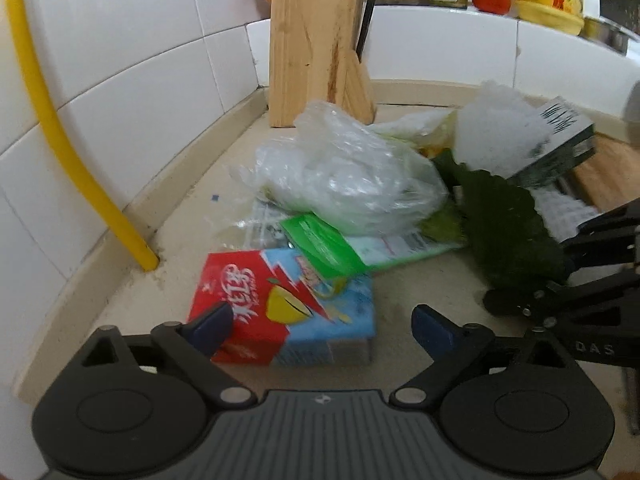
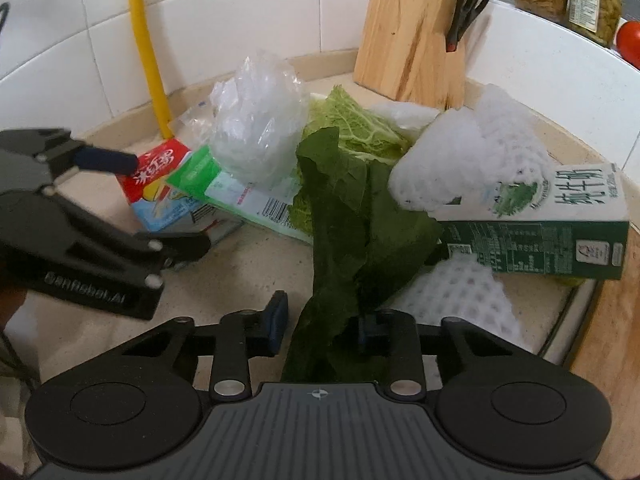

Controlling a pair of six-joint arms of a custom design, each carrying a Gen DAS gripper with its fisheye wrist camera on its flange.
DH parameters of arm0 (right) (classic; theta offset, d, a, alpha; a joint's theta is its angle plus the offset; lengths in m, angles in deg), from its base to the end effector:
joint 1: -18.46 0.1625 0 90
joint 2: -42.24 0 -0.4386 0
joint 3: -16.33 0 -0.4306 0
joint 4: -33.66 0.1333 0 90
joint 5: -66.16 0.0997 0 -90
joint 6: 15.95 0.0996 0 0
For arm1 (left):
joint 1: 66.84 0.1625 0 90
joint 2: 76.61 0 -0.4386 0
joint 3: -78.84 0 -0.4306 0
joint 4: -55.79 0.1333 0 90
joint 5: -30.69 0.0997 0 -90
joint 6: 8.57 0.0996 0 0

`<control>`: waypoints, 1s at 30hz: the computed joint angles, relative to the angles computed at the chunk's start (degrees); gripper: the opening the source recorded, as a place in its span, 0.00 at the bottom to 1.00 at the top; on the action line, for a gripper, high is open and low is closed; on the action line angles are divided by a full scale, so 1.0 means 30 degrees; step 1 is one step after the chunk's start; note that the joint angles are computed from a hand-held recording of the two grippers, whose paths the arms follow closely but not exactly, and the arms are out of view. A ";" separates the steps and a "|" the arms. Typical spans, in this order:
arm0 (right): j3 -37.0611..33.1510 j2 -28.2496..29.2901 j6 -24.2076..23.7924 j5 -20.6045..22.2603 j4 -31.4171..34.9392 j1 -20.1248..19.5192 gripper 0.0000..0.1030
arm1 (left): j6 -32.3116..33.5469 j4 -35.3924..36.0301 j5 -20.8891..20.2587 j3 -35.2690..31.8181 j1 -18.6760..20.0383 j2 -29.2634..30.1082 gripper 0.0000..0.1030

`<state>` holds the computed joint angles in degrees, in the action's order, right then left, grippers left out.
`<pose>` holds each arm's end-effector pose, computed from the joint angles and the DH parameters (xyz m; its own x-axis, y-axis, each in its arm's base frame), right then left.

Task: Collect trash
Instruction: 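Grasp the red-blue iced tea carton with the left tool while the right tool grasps the green leaf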

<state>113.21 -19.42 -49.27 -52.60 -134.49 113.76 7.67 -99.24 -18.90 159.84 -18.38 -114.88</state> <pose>0.1490 -0.6816 0.3042 -0.7175 -0.1955 0.6685 -0.5526 0.7440 -0.3756 -0.3703 -0.7163 0.1096 -0.5322 0.5017 -0.6820 0.7941 0.5752 -0.1966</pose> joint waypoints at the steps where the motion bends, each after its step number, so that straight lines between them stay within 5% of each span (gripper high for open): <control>1: 0.0138 -0.0180 0.0181 0.0148 0.0218 -0.0018 0.26 | -0.0474 0.0251 -0.0032 0.0184 -0.0042 -0.0219 0.89; 5: 0.0810 -0.1020 0.0571 0.0977 0.1110 -0.0107 0.17 | -0.1548 -0.0338 0.0418 0.0944 -0.0194 -0.0878 0.89; 9: 0.1322 -0.1627 0.0618 0.1576 0.1386 -0.0126 0.12 | 0.1060 -0.1665 0.0094 0.0897 -0.0160 -0.0969 0.92; 14: 0.1152 -0.1724 0.0597 0.2049 0.1721 -0.0294 0.31 | 0.6933 -0.0472 0.1017 -0.0660 0.0088 -0.0060 0.96; 16: 0.1102 -0.1616 0.0255 0.1964 0.1513 -0.0295 0.55 | 0.7626 0.0848 0.0951 -0.1408 0.0258 0.0118 0.96; 18: 0.1212 -0.1457 0.0292 0.2066 0.0621 -0.0327 0.63 | 0.8221 0.1627 0.0596 -0.1998 0.0425 0.0269 0.96; 30: 0.0462 -0.0571 0.0965 0.0853 0.0642 -0.0025 0.62 | 0.8751 1.0364 -0.3496 -0.9242 0.2140 0.3047 0.97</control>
